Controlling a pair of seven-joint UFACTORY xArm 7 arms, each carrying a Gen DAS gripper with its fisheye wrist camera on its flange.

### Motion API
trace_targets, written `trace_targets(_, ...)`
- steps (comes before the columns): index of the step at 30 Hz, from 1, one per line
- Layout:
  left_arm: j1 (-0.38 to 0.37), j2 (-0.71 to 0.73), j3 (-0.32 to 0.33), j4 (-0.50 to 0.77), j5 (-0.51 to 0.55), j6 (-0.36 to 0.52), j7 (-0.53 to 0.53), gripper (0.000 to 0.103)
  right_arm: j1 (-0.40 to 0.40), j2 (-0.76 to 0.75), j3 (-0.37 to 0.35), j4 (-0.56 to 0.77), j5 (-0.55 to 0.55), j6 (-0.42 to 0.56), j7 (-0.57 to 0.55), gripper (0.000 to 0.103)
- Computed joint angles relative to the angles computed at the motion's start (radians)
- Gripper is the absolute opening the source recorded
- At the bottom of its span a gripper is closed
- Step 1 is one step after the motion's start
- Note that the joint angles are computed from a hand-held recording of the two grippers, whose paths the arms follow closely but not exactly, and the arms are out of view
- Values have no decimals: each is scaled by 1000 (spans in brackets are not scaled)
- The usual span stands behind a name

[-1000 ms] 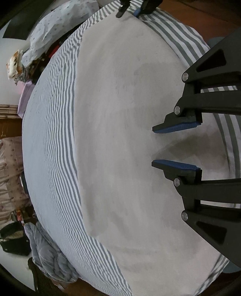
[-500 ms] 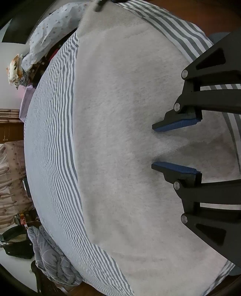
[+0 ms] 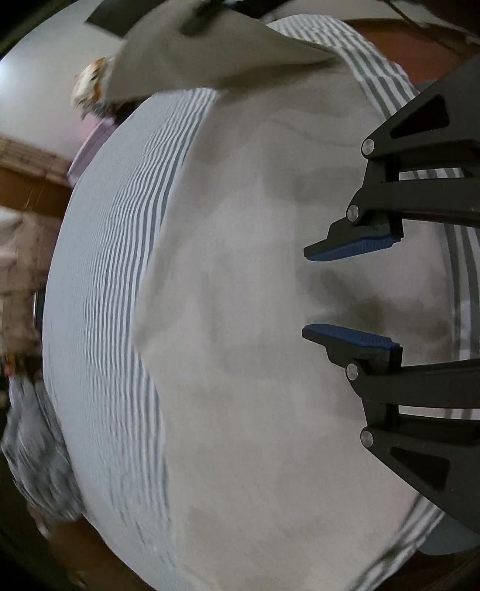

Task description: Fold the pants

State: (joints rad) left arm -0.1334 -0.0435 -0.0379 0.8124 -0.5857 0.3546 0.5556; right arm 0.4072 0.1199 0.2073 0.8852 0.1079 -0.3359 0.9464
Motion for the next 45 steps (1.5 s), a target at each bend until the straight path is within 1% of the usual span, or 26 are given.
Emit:
trace_targets(2, 15, 5, 18, 0, -42, 13, 38, 37, -31, 98, 57, 99, -74, 49, 37, 15)
trace_targets(3, 23, 7, 29, 2, -90, 29, 80, 37, -60, 167, 105, 166, -112, 90, 51, 15)
trace_targets(4, 32, 8, 37, 4, -143, 48, 128, 37, -63, 208, 125, 207, -122, 122, 48, 15)
trace_targets(5, 39, 4, 43, 4, -200, 68, 187, 37, -45, 250, 128, 247, -122, 166, 36, 16)
trace_targets(7, 48, -4, 45, 0, -250, 86, 247, 37, -15, 298, 129, 282, -101, 203, 15, 16)
trace_targets(9, 57, -2, 49, 8, -278, 111, 288, 37, 81, 322, 45, 319, -73, 243, 13, 17)
trace_targets(10, 62, -1, 50, 13, -290, 126, 297, 37, 109, 321, 18, 322, -65, 247, 10, 17)
trace_targets(13, 85, 11, 59, 35, -347, 190, 334, 38, 123, 322, 8, 340, -43, 269, -7, 19)
trace_targets(15, 104, 20, 65, 55, -357, 239, 329, 38, 175, 306, -45, 336, -36, 298, 6, 23)
trace_targets(16, 115, 22, 68, 63, -367, 266, 327, 38, 179, 306, -51, 336, -37, 306, 5, 33)
trace_targets(17, 121, 6, 67, 52, -372, 279, 319, 38, 179, 312, -45, 350, -37, 310, 0, 47)
trace_targets(18, 130, 12, 72, 67, -375, 302, 311, 38, 182, 320, -39, 370, -39, 315, -5, 51)
trace_targets(19, 139, 13, 76, 74, -381, 326, 310, 39, 216, 321, -72, 388, -48, 338, 4, 56)
trace_targets(21, 156, 19, 84, 91, -390, 361, 303, 39, 270, 315, -126, 414, -84, 388, 24, 57)
trace_targets(22, 165, 19, 87, 97, -395, 380, 298, 40, 271, 312, -123, 416, -90, 387, 29, 57)
trace_targets(23, 173, 19, 90, 102, -400, 397, 297, 41, 252, 309, -93, 407, -79, 360, 30, 57)
trace_targets(25, 187, 15, 94, 110, -408, 424, 295, 43, 245, 300, -71, 383, -70, 322, 35, 57)
trace_targets(29, 198, 18, 92, 128, -411, 464, 274, 45, 198, 335, 32, 388, -41, 277, -3, 57)
trace_targets(32, 197, 18, 86, 141, -397, 503, 261, 46, 204, 364, 44, 381, -17, 244, -4, 57)
trace_targets(35, 194, 26, 82, 157, -389, 562, 252, 48, 236, 349, 2, 333, 12, 190, 16, 57)
trace_targets(36, 190, 37, 76, 172, -382, 581, 235, 49, 286, 327, -61, 306, 30, 185, 30, 57)
trace_targets(38, 184, 52, 67, 189, -383, 611, 213, 49, 346, 279, -143, 229, 65, 146, 50, 57)
trace_targets(39, 184, 62, 65, 201, -387, 636, 204, 49, 398, 252, -206, 191, 97, 137, 55, 57)
trace_targets(40, 183, 70, 60, 210, -388, 648, 192, 49, 456, 229, -271, 151, 135, 121, 54, 57)
trace_targets(43, 174, 85, 44, 227, -378, 660, 163, 49, 588, 163, -410, 28, 286, 48, 16, 56)
trace_targets(45, 162, 100, 31, 242, -359, 652, 140, 49, 589, 127, -410, -45, 348, -22, 0, 56)
